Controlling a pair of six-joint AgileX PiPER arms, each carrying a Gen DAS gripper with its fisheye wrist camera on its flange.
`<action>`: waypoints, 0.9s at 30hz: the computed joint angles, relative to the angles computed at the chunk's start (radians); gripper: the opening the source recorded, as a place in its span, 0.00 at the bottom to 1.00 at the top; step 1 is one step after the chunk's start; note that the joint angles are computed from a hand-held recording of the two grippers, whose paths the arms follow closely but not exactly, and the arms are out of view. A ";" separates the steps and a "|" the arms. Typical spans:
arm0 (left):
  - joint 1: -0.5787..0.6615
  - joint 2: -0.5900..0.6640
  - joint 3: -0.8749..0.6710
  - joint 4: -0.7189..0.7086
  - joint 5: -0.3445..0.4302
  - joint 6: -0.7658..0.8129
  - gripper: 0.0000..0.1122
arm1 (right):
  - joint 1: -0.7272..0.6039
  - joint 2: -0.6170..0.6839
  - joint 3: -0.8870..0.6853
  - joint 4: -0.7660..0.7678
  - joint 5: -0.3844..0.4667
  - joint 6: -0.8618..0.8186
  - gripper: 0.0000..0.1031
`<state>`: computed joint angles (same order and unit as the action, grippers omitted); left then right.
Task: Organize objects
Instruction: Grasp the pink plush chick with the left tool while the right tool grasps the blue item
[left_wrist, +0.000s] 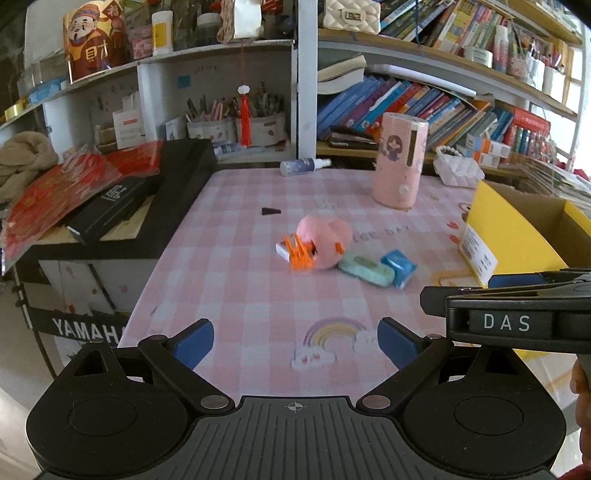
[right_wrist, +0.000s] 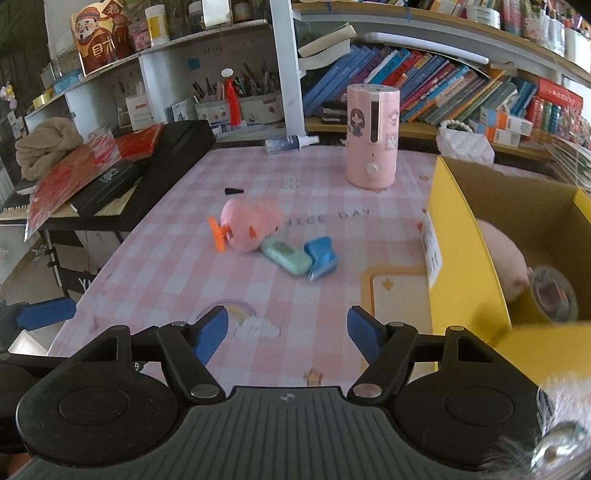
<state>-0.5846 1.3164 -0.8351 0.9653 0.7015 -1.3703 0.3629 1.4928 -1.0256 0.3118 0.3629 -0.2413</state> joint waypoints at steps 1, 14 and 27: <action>0.015 0.016 -0.014 -0.006 -0.010 0.012 0.86 | -0.006 0.022 -0.024 0.015 0.005 -0.018 0.68; 0.145 0.195 -0.173 -0.043 -0.059 0.106 0.86 | -0.054 0.283 -0.325 0.075 0.102 -0.089 0.56; 0.206 0.320 -0.279 -0.060 -0.066 0.116 0.85 | -0.071 0.569 -0.655 -0.059 0.272 0.036 0.45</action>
<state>-0.3789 1.6366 -1.1142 0.9053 0.6354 -1.2544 0.2920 2.0614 -1.6803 0.2529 0.6351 -0.2048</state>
